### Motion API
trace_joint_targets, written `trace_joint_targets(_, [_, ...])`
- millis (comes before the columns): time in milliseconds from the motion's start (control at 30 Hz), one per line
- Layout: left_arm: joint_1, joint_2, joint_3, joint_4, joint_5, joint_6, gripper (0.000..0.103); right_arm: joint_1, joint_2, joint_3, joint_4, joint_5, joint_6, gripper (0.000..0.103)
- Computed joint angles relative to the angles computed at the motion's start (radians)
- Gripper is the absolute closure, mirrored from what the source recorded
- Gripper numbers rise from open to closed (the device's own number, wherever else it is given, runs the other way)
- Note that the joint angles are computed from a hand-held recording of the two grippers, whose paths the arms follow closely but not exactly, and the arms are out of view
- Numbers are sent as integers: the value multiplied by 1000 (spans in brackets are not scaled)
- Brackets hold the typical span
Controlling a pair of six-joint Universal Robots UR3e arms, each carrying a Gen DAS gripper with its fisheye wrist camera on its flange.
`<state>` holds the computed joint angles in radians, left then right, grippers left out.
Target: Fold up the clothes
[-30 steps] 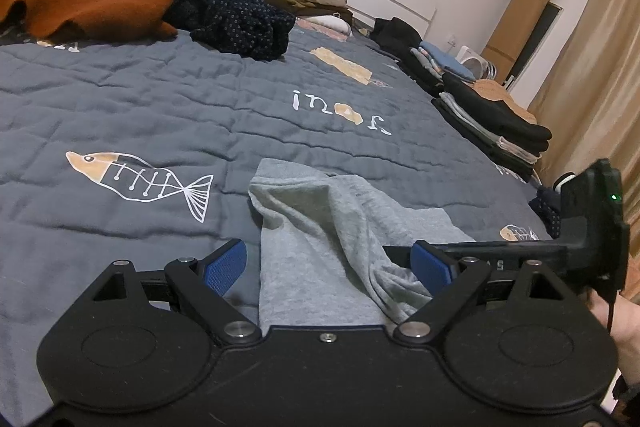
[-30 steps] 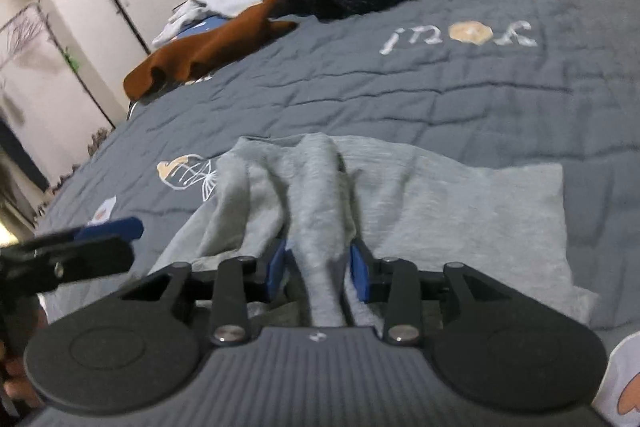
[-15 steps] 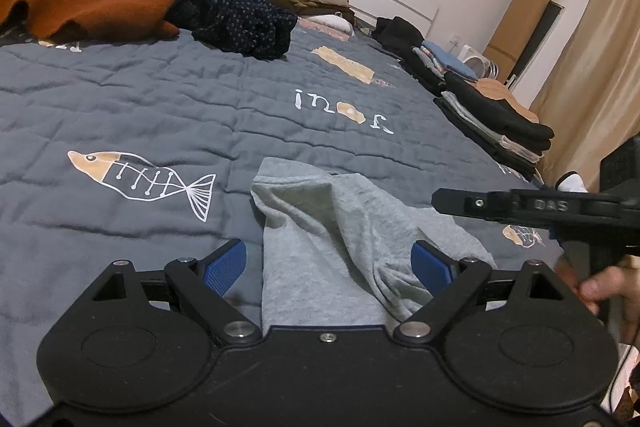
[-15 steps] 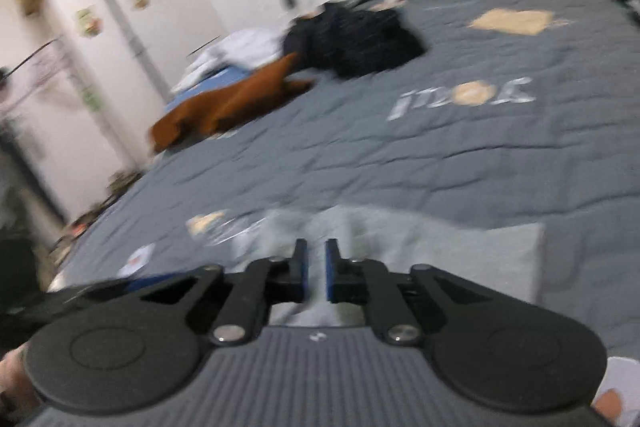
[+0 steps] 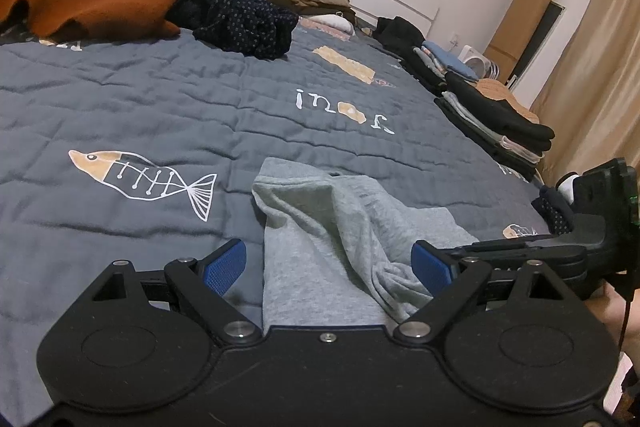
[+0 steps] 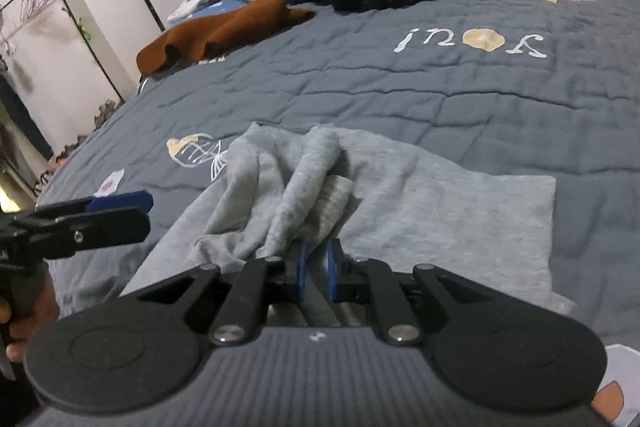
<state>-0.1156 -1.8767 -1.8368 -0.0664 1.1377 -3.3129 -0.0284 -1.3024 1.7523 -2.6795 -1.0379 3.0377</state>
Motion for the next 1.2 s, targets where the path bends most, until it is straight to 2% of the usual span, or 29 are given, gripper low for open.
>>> trace_joint_targets(300, [-2,1,-1,-6,1,6,14,-23,35,2,-55,62,83,92])
trace_joint_targets(667, [-10,1,2,-7,12,3,14,17,130,-69,-102,27,140,92])
trace_joint_targets(733, [-11,-1,6,-9,13,2,14,13,138,-65,-116,30,163,98])
trace_joint_targets(800, [-12,0,7,-9,16,4,14,-5,136,-45,-155,54,209,102])
trace_joint_targets(1033, [-7,1,6,-10,17,5,14,-76,59,31,-338,70,348,103])
trace_joint_targets(1200, [-6,1,5,-9,15,11,14,-112,27,45,-357,53,358,103])
